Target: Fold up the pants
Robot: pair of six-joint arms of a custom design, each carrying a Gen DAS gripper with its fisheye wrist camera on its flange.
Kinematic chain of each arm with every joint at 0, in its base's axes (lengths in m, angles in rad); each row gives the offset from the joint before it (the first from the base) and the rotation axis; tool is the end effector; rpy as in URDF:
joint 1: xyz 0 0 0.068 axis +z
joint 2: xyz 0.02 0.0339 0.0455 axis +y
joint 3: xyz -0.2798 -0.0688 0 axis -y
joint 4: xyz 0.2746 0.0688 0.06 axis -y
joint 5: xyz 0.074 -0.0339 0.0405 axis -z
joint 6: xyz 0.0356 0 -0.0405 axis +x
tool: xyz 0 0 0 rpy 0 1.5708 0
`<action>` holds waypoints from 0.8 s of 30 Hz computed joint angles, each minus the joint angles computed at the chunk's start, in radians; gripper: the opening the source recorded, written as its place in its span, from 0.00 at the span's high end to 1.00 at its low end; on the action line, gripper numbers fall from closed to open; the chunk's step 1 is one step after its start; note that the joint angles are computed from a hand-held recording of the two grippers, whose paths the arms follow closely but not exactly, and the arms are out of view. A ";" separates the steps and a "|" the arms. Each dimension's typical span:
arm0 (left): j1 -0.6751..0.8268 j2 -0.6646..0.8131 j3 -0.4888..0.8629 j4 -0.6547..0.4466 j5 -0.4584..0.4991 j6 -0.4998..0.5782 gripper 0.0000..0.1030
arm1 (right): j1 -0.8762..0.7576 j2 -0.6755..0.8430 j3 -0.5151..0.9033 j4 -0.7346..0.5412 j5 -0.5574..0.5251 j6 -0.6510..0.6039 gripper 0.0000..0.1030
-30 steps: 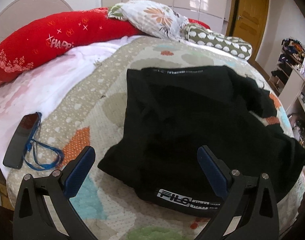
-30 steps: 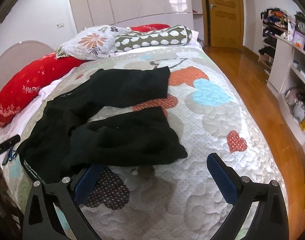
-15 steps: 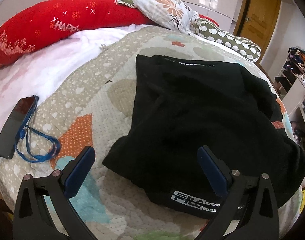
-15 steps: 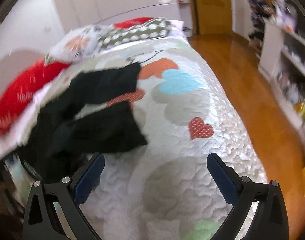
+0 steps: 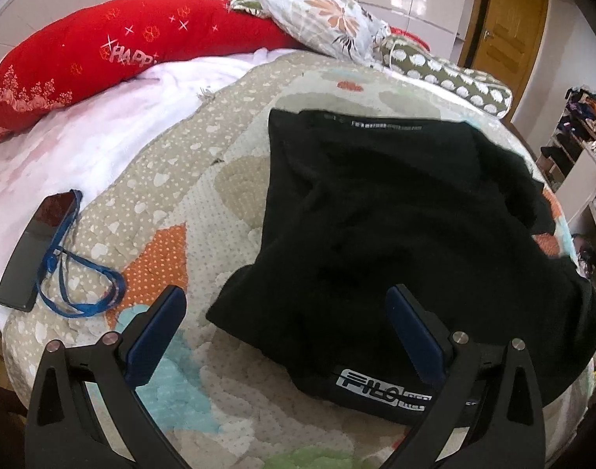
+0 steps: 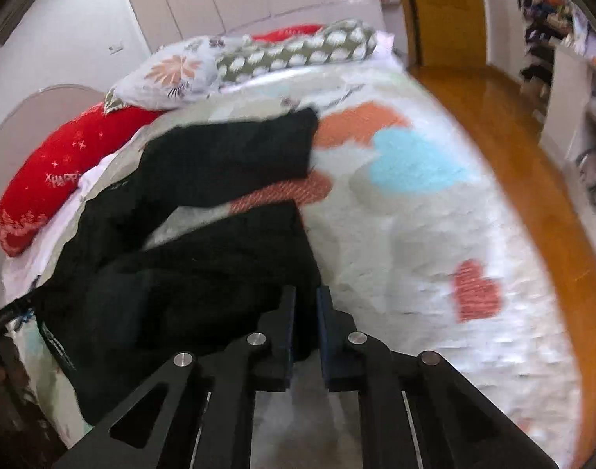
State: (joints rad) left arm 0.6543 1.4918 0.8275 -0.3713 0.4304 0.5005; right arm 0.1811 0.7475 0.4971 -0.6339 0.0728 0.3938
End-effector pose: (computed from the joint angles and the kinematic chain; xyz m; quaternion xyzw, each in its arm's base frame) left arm 0.2513 0.1741 0.1789 -0.0161 0.9437 -0.0316 0.3289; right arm 0.1629 0.0272 0.2091 0.1121 0.9344 0.0625 0.3322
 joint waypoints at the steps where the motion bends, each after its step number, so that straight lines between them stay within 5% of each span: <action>1: 0.013 -0.004 0.006 -0.012 0.017 0.006 0.01 | -0.021 -0.049 0.006 -0.041 0.000 -0.008 0.92; 6: 0.070 0.032 0.057 -0.104 0.088 0.037 0.01 | -0.189 -0.238 0.040 -0.300 0.136 -0.104 1.00; 12: 0.119 0.102 0.112 -0.206 0.116 0.066 0.01 | -0.461 -0.281 -0.015 -0.339 -0.136 -0.217 0.92; 13: 0.130 0.108 0.116 -0.217 0.127 0.069 0.01 | -0.460 -0.289 -0.010 -0.344 -0.166 -0.217 0.75; 14: 0.136 0.112 0.118 -0.221 0.133 0.069 0.00 | -0.454 -0.291 -0.006 -0.342 -0.184 -0.213 0.46; 16: 0.139 0.129 0.123 -0.233 0.139 0.074 0.00 | -0.351 -0.286 -0.007 -0.306 -0.139 -0.140 0.27; 20: 0.116 0.168 0.142 -0.262 0.154 0.048 0.01 | -0.233 -0.192 0.006 -0.198 -0.073 -0.080 0.27; 24: 0.081 0.167 0.128 -0.212 0.141 0.013 0.00 | -0.278 0.029 0.038 -0.034 -0.137 -0.120 0.27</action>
State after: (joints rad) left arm 0.7353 1.6585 0.9551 -0.5832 0.5717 0.5131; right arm -0.0965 0.7761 0.5352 -0.6677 -0.0644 0.2743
